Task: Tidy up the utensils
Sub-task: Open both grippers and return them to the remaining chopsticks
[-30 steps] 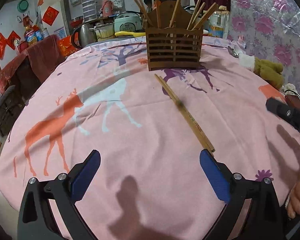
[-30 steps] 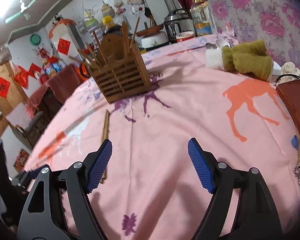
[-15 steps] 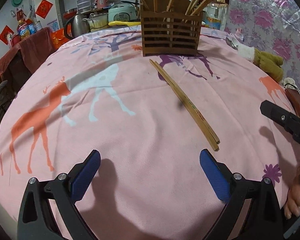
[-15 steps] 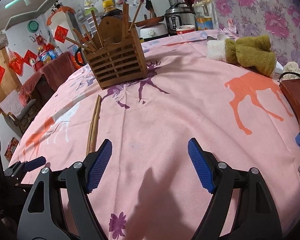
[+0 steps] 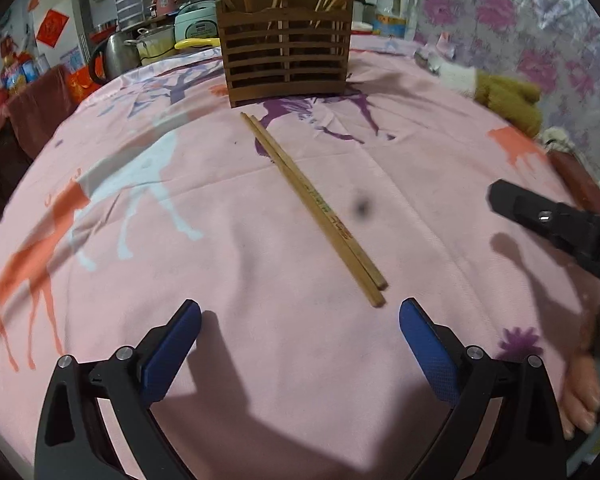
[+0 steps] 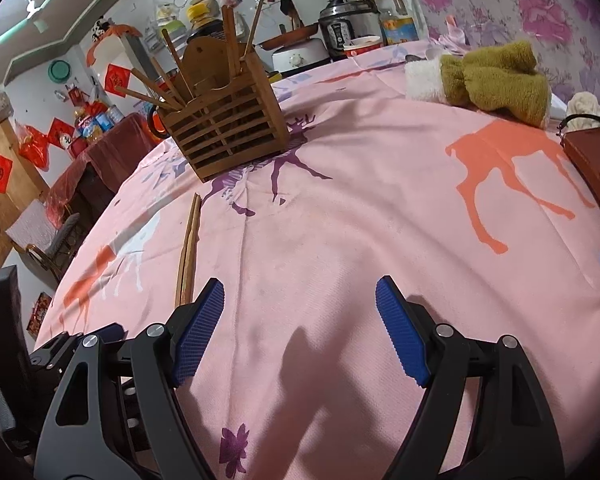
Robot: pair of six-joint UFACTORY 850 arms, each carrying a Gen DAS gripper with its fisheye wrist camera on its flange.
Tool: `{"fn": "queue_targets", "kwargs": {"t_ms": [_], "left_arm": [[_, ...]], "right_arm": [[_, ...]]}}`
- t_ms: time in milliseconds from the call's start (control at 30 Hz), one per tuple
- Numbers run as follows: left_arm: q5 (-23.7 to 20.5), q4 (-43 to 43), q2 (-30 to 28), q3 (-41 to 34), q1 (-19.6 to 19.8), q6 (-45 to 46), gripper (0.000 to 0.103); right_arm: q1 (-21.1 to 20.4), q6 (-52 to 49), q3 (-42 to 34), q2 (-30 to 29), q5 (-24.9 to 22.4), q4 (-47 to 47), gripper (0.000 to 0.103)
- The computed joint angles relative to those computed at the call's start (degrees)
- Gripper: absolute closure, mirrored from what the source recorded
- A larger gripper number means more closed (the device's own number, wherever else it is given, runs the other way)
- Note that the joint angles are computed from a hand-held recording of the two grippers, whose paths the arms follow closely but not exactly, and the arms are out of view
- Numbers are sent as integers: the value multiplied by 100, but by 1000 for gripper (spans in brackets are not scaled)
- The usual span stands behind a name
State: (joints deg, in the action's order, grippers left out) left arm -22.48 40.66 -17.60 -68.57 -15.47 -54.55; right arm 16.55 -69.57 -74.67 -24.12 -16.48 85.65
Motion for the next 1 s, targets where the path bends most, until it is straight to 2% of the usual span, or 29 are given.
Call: {"fn": "queue_targets", "kwargs": {"t_ms": [67, 167, 267, 367, 500, 633, 733, 800, 933, 1000], "left_arm": [[-66, -42, -20, -34, 58, -23, 4], [-420, 572, 76, 50, 198, -776, 5], [-411, 496, 218, 209, 440, -919, 5], [-187, 328, 328, 388, 634, -1127, 5], [-260, 884, 316, 422, 531, -1578, 5], [-126, 835, 341, 471, 578, -1551, 5], [-138, 877, 335, 469, 563, -1583, 5], [-121, 886, 349, 487, 569, -1589, 5], [-105, 883, 352, 492, 575, -1586, 5], [-98, 889, 360, 500, 571, -1591, 5]], "right_arm": [[-9, 63, -15, -15, -26, -36, 27], [-21, 117, -33, -31, -71, -68, 27], [-20, 8, -18, -20, -88, 20, 27], [28, -501, 36, 29, -50, 318, 27], [241, -1689, 201, 198, 190, 872, 27], [474, -1047, 123, 178, 156, -371, 28], [594, -860, 63, 170, 96, -922, 29], [647, -628, 24, 162, 29, -1313, 39], [744, 587, -170, 11, -57, -2776, 67], [735, 1017, -249, -61, -131, -3178, 75]]}}
